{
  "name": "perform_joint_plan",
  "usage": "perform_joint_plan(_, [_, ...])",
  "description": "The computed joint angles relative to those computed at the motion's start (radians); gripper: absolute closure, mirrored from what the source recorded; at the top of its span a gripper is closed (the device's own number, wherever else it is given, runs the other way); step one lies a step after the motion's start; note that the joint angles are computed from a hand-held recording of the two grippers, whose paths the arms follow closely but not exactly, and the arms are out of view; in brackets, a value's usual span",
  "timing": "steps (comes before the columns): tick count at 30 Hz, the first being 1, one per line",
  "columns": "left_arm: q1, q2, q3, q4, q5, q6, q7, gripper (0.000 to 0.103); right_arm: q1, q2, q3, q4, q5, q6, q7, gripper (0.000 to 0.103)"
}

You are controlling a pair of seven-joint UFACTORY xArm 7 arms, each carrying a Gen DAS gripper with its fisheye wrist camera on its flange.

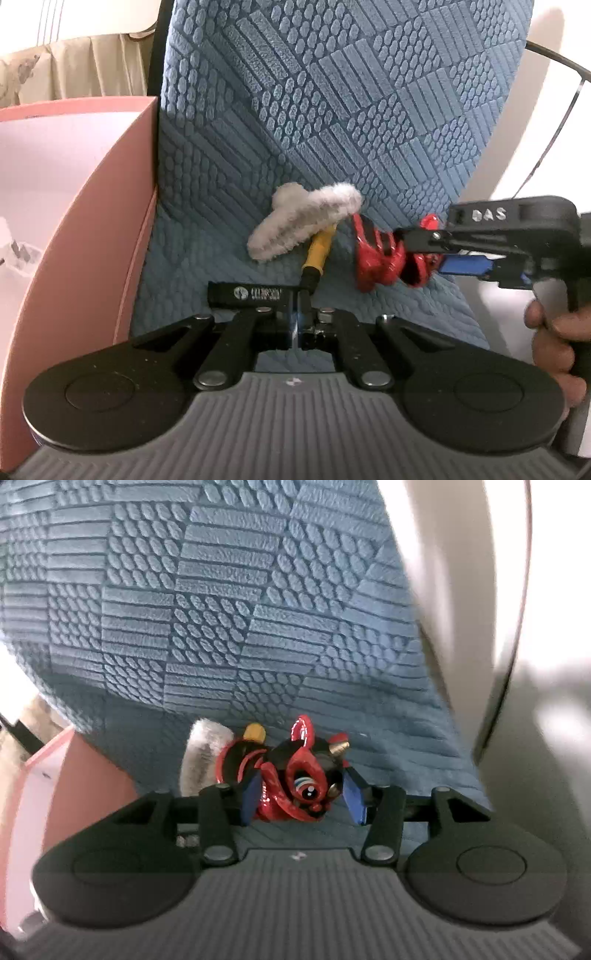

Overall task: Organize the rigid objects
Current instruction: 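Grasp the yellow screwdriver with left tool while right tool grasps the red toy, then lift the screwdriver with left tool while right tool holds the red toy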

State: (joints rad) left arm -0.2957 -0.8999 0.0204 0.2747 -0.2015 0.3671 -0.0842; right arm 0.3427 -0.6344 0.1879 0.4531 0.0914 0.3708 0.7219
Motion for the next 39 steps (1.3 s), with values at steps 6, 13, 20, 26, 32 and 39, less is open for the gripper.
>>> perform_joint_plan(6, [-0.037, 0.046, 0.039, 0.011, -0.032, -0.027, 0.021, 0.1, 0.008, -0.118, 0.009, -0.04, -0.011, 0.078, 0.0, 0.058])
perform_joint_plan(13, [-0.079, 0.106, 0.072, 0.03, -0.091, -0.047, 0.052, 0.099, 0.018, -0.248, 0.007, -0.041, -0.07, 0.213, -0.013, 0.085])
perform_joint_plan(20, [-0.125, 0.162, 0.073, 0.031, -0.11, -0.103, 0.105, 0.099, -0.009, -0.136, 0.012, -0.048, -0.012, 0.074, 0.019, 0.083])
perform_joint_plan(26, [-0.144, 0.235, 0.033, 0.035, -0.067, -0.219, 0.142, 0.099, -0.029, -0.157, -0.001, -0.076, 0.024, 0.037, 0.106, 0.067])
perform_joint_plan(32, [-0.081, 0.312, -0.045, 0.05, 0.002, -0.301, 0.09, 0.078, -0.031, -0.129, -0.023, -0.083, 0.056, 0.039, 0.169, 0.052])
perform_joint_plan(39, [-0.132, 0.394, 0.008, 0.064, 0.059, -0.392, 0.074, 0.063, 0.036, -0.064, -0.103, -0.087, 0.164, 0.015, 0.17, 0.041])
